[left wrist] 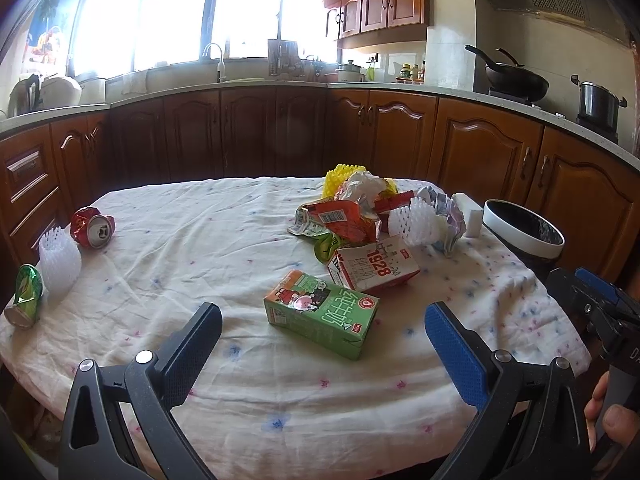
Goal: Collect trash
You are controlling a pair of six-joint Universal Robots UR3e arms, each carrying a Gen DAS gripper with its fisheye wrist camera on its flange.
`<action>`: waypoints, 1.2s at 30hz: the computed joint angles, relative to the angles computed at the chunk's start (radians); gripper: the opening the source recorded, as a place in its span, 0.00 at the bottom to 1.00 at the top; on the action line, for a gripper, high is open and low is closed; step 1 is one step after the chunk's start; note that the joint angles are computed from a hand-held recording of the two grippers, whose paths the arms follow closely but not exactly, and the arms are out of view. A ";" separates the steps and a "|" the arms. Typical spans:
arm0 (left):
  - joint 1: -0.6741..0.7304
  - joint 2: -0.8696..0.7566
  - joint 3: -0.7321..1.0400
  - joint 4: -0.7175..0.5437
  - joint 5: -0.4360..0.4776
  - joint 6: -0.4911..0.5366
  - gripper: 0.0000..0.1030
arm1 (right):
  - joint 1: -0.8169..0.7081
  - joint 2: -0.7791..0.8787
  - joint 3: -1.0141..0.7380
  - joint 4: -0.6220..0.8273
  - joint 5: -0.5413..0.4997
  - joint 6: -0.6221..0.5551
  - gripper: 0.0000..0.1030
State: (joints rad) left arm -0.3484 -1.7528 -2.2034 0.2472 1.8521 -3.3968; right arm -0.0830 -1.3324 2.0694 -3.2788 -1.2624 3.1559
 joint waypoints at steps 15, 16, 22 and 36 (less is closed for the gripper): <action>0.002 -0.001 0.002 -0.003 -0.007 -0.002 0.99 | -0.001 0.006 -0.001 -0.003 0.005 0.002 1.00; 0.002 -0.001 0.003 -0.005 -0.007 -0.002 0.99 | -0.001 0.008 -0.003 -0.004 0.006 0.002 1.00; 0.002 -0.009 0.011 -0.006 -0.011 -0.003 0.99 | -0.001 0.009 -0.002 -0.007 0.009 0.003 1.00; 0.004 -0.020 0.023 -0.010 -0.014 -0.002 0.99 | 0.000 0.013 -0.007 -0.004 0.012 0.003 1.00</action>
State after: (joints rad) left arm -0.3443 -1.7726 -2.1806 0.2372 1.8381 -3.3990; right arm -0.0834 -1.3197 2.0629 -3.2829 -1.2506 3.1593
